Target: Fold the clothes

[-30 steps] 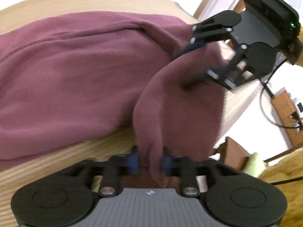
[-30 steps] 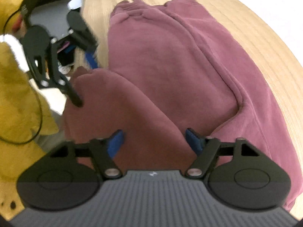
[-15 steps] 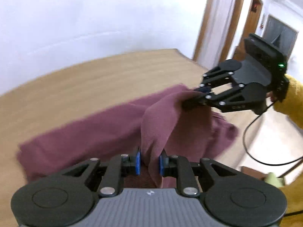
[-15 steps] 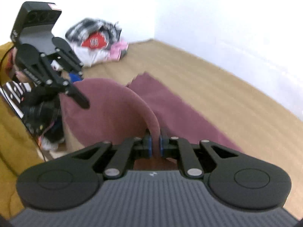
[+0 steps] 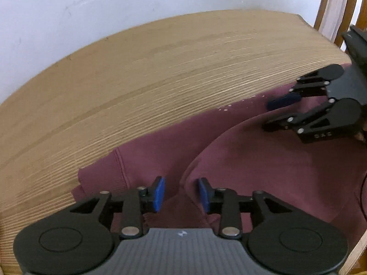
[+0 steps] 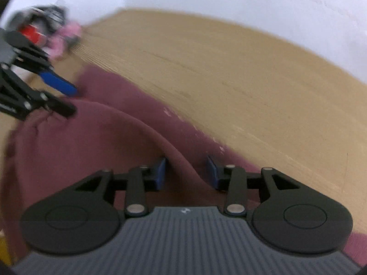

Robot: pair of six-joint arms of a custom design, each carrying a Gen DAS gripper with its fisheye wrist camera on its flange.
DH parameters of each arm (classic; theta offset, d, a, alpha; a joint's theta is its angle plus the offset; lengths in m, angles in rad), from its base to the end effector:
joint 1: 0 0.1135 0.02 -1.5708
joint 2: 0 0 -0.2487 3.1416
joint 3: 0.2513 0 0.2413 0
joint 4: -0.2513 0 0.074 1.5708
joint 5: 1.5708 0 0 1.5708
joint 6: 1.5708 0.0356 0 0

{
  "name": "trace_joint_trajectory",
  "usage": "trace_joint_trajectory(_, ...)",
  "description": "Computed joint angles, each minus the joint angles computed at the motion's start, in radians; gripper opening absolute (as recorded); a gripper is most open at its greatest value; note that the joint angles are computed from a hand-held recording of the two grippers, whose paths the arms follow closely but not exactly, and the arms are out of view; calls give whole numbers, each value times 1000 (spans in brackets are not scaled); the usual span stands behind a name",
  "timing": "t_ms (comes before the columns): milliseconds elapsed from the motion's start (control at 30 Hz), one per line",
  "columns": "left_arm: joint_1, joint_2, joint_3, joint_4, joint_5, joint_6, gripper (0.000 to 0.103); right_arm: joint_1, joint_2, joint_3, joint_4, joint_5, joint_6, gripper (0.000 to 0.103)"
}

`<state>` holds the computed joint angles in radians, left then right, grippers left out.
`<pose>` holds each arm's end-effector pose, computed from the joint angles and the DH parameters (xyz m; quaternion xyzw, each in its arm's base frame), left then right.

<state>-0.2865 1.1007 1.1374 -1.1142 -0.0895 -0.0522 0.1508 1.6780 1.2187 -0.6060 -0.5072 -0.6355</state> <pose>0.1837 -0.0508 0.3074 0.1024 0.9634 0.0016 0.2477 0.3272 0.0672 0.2190 -0.4170 0.8417 0.1777 0.2933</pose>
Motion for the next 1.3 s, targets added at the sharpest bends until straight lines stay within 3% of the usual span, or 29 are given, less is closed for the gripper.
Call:
trace_joint_trajectory(133, -18, -1, 20, 29, 17, -36, 49, -30, -159, -142, 164, -19, 124, 44)
trace_joint_trajectory(267, -10, -83, 47, -12, 46, -50, 51, -153, -403, -261, 248, -56, 266, 70)
trace_joint_trajectory(400, -156, -142, 92, -44, 42, -144, 76, -256, -540, -339, 185, -32, 272, 71)
trace_joint_trajectory(500, -262, -107, 21, 15, 40, -180, 77, -243, -487, -395, 220, 86, 292, 71)
trace_joint_trajectory(567, -311, -56, -41, 48, 4, -204, 77, -206, -375, -400, 265, 191, 326, 71)
trace_joint_trajectory(633, -343, -20, -112, 87, -35, -222, 77, -191, -259, -410, 343, 227, 410, 73)
trace_joint_trajectory(700, -364, -23, -164, 124, -61, -231, 80, -175, -237, -464, 478, 232, 497, 80)
trace_joint_trajectory(833, -413, 3, -135, 106, -116, -283, 79, -73, -277, -470, 463, 368, 487, 79)
trace_joint_trajectory(933, -469, 35, -88, 69, -181, -329, 79, -115, -397, -527, 439, 340, 513, 79)
trace_joint_trajectory(1067, -622, 66, -2, 11, -291, -467, 81, -303, -631, -589, 312, 165, 488, 80)
trace_joint_trajectory(1200, -826, 200, 154, -71, -414, -662, 85, -650, -728, -576, 123, -57, 284, 80)
trace_joint_trajectory(1300, -961, 355, 287, -106, -489, -799, 85, -894, -654, -517, 24, -206, 84, 80)
